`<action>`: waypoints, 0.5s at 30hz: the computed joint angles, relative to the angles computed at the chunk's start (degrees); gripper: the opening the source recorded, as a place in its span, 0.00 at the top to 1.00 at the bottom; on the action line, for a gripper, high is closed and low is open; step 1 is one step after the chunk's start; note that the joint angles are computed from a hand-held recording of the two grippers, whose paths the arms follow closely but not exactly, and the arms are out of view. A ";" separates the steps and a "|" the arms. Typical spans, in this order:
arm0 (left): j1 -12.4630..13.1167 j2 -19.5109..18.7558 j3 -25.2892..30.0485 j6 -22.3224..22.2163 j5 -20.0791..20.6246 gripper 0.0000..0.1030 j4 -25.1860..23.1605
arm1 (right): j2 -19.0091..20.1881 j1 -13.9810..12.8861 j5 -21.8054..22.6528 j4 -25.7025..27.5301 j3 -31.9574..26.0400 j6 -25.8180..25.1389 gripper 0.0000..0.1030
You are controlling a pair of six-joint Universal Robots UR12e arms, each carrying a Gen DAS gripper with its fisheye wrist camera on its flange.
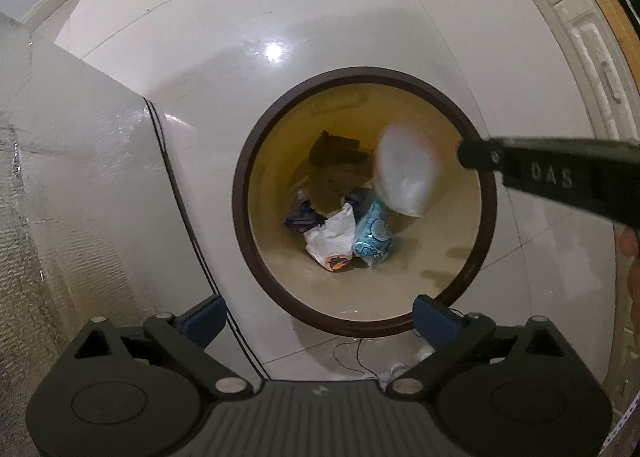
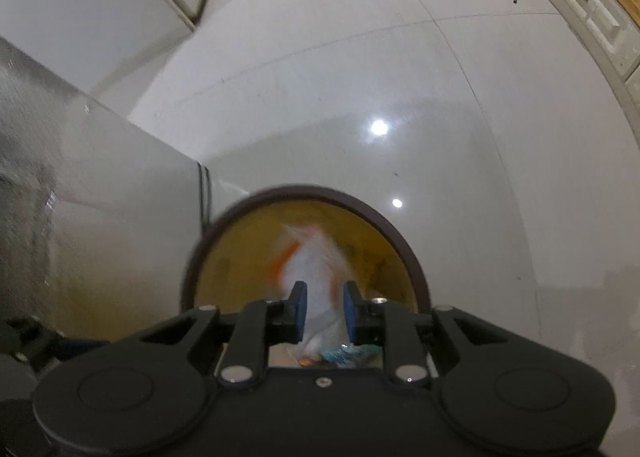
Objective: Collect trash
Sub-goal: 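Open left tool to drop white paper while right tool drops plastic bag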
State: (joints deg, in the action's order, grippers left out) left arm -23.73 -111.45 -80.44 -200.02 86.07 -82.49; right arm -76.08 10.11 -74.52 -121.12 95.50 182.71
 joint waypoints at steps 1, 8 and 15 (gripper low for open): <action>0.02 0.04 -0.01 -0.19 0.05 0.03 0.03 | 0.04 0.04 -0.29 0.77 -0.15 -0.26 0.80; -0.07 0.31 -0.13 -0.80 0.15 0.01 0.79 | 0.31 0.97 -4.66 6.13 -1.63 -5.37 0.80; -0.30 0.86 0.00 -1.62 0.84 0.00 0.91 | -0.07 0.91 -5.05 7.57 -2.09 -6.88 0.75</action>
